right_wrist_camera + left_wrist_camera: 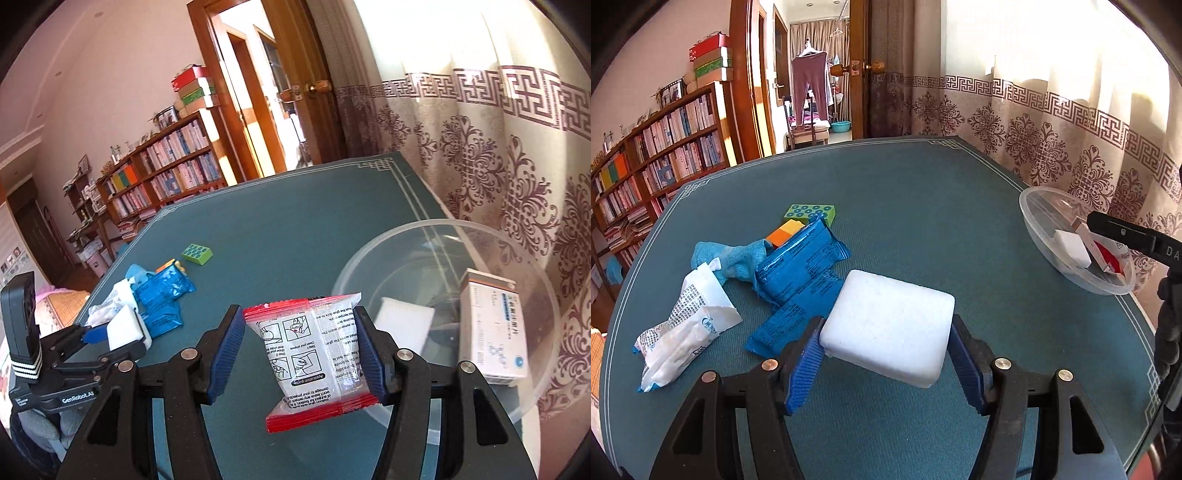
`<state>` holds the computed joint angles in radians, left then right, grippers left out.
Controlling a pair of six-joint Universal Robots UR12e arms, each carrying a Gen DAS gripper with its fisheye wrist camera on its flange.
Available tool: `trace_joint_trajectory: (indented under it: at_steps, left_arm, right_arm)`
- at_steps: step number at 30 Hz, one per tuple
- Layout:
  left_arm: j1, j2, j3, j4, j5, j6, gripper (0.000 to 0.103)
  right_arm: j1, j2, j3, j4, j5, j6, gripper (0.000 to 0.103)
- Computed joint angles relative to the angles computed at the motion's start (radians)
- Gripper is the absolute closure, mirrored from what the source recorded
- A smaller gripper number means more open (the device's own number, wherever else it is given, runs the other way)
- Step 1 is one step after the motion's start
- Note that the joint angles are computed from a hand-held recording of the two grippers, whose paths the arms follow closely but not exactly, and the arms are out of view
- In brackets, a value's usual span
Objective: Organize objects
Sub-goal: 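Carry the sachet and sponge toward the clear bowl with both tools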
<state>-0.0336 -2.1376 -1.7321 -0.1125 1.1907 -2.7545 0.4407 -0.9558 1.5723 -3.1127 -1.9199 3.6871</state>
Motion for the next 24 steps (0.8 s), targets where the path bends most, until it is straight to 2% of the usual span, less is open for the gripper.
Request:
trace_joint_trajectory:
  at_steps: [3, 5, 11, 16, 20, 24]
  left_arm:
    - [-0.009, -0.001, 0.004, -0.009, -0.008, 0.007, 0.035]
    - [-0.015, -0.001, 0.005, -0.010, -0.011, 0.016, 0.035]
    - [-0.032, 0.000, 0.008, -0.013, -0.014, 0.033, 0.035]
    - [-0.043, -0.002, 0.014, -0.018, -0.013, 0.044, 0.035]
    - [-0.055, -0.006, 0.025, -0.024, -0.010, 0.050, 0.035]
    - [-0.068, -0.011, 0.039, -0.031, -0.022, 0.061, 0.035]
  right_arm:
    - [0.003, -0.019, 0.017, 0.056, -0.143, 0.058, 0.043]
    - [0.000, -0.030, 0.030, 0.074, -0.198, 0.085, 0.043]
    - [-0.026, -0.046, 0.056, 0.115, -0.267, 0.151, 0.043]
    - [-0.045, -0.044, 0.063, 0.142, -0.284, 0.187, 0.042]
    - [-0.054, -0.045, 0.073, 0.139, -0.291, 0.230, 0.028]
    - [-0.050, -0.041, 0.074, 0.122, -0.311, 0.213, 0.028]
